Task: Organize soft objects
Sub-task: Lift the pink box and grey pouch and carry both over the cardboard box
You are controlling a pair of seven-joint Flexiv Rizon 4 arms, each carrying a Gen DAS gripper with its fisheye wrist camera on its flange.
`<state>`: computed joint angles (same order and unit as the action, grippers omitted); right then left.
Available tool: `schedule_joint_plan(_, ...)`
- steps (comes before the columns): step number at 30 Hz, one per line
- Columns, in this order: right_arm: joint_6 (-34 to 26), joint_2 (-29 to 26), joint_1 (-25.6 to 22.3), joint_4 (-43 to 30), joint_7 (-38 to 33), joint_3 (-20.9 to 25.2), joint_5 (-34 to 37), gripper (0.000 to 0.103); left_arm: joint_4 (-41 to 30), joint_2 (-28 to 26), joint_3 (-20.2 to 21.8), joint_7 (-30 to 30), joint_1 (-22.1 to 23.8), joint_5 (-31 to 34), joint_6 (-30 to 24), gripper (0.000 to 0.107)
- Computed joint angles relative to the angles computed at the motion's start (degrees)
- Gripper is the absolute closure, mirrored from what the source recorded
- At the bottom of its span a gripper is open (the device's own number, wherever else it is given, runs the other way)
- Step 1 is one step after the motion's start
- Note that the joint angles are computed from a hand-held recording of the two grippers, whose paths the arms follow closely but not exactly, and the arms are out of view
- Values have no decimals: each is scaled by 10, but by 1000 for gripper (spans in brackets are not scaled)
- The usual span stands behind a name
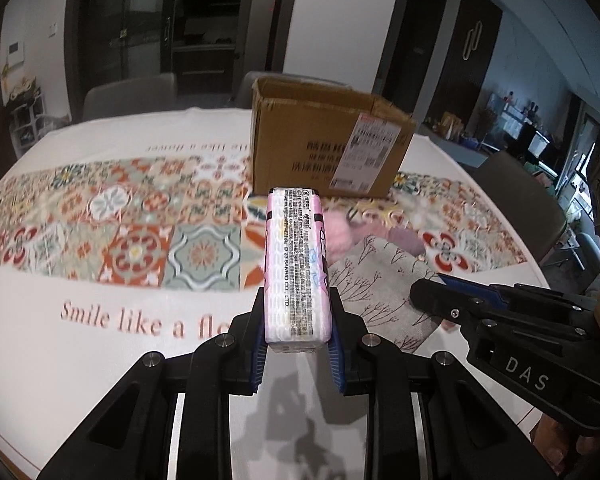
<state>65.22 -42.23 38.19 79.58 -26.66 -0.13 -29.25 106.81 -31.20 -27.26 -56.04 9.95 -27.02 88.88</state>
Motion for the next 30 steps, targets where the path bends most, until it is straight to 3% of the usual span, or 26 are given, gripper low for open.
schedule_joint_plan(10, -22, 5, 29, -28, 75, -58, -74, 89, -43, -21, -62, 53, 46, -1, 4, 80)
schedule_joint_plan(18, -27, 6, 34, -46, 146, -90, -151, 89, -74, -37, -92, 67, 57, 7, 20, 80)
schedule_joint_plan(30, 28, 4, 5, -71, 170, -111, -219, 89, -166, -55, -5, 9, -35, 56, 46, 80)
